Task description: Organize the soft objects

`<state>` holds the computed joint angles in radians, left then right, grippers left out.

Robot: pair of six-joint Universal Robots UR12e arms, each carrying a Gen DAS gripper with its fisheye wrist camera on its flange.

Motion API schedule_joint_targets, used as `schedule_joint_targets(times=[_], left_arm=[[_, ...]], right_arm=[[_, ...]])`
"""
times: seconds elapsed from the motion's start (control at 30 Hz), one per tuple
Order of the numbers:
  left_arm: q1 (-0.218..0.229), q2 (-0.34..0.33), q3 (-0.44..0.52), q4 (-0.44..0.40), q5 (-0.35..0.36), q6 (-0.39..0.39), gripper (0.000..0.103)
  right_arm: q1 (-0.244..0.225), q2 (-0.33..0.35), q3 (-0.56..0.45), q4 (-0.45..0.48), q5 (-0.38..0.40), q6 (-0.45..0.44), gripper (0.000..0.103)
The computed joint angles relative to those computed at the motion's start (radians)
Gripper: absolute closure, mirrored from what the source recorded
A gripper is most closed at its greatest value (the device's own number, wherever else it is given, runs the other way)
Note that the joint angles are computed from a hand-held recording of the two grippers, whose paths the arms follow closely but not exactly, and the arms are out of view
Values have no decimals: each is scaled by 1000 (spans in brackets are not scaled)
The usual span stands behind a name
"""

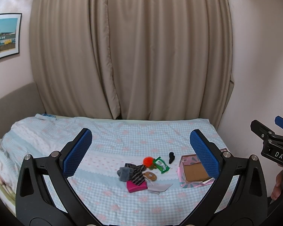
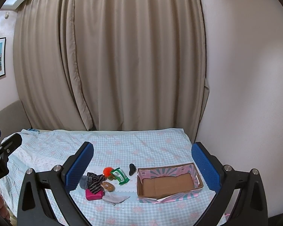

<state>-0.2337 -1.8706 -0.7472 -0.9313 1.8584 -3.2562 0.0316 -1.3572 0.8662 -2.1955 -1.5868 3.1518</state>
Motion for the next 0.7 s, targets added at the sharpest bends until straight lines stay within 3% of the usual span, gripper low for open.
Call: schedule_joint_targets(times=[0.7], left_arm=[[2,7,-19,13,2,10,0]], right_arm=[[7,14,-54,52,-9,4,0]])
